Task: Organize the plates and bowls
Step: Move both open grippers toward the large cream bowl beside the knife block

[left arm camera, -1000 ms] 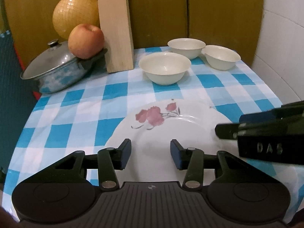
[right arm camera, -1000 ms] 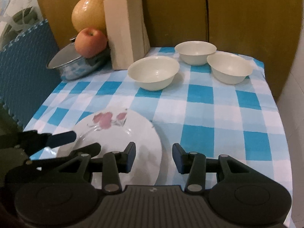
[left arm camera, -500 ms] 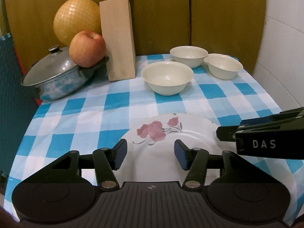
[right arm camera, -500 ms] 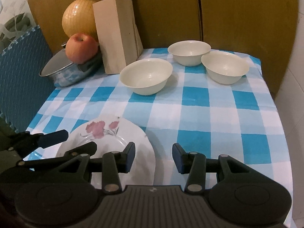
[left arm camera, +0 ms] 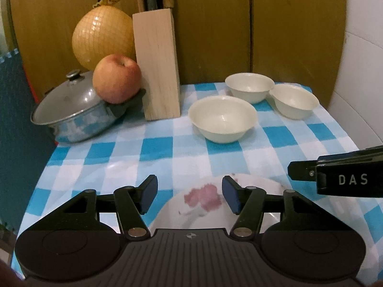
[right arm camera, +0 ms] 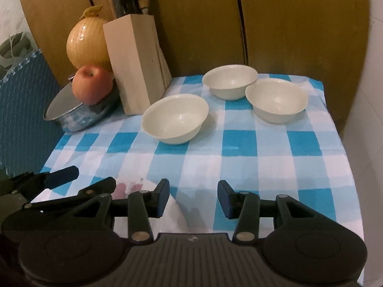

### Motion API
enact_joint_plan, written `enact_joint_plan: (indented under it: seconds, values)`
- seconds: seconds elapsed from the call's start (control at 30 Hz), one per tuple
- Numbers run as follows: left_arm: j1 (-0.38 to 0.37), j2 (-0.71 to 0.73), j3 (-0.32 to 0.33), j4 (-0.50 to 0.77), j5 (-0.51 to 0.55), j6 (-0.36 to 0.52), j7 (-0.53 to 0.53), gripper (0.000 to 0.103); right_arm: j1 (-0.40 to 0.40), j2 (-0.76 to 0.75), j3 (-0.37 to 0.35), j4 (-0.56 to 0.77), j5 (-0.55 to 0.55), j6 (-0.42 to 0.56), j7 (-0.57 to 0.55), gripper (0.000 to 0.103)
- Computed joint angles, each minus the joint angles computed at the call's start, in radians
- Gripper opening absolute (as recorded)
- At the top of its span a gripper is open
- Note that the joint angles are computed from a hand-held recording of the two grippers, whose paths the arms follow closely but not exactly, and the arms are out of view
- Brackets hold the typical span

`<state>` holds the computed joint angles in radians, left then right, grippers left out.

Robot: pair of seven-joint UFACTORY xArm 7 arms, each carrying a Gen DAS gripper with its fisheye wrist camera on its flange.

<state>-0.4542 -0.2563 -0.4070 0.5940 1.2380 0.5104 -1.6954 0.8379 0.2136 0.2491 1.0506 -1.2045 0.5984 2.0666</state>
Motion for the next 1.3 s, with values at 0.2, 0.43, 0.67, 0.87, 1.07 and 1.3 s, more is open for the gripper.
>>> enact_joint_plan:
  seconds: [0.2, 0.43, 0.67, 0.87, 1.07, 1.3]
  values:
    - [0.006, 0.034, 0.012, 0.032, 0.027, 0.008, -0.008, 0.069, -0.01, 0.012, -0.009, 0.023, -0.004, 0.006, -0.016, 0.041]
    - [-0.003, 0.083, 0.035, 0.077, 0.058, 0.021, -0.012, 0.071, -0.013, 0.038, -0.03, 0.061, -0.015, 0.013, -0.037, 0.044]
    - [-0.018, 0.146, 0.072, 0.133, 0.078, 0.037, -0.01, 0.072, -0.019, 0.059, -0.05, 0.091, -0.031, 0.0, -0.042, 0.044]
    - [-0.019, 0.181, 0.107, 0.172, 0.097, 0.041, -0.018, 0.073, -0.033, 0.068, -0.066, 0.104, -0.058, -0.016, -0.021, 0.045]
    - [-0.022, 0.22, 0.132, 0.198, 0.103, 0.033, -0.011, 0.073, -0.041, 0.093, -0.08, 0.13, -0.067, -0.03, -0.025, 0.045]
    - [-0.027, 0.249, 0.152, 0.224, 0.123, 0.019, -0.016, 0.073, -0.048, 0.129, -0.107, 0.167, -0.067, -0.04, -0.037, 0.045]
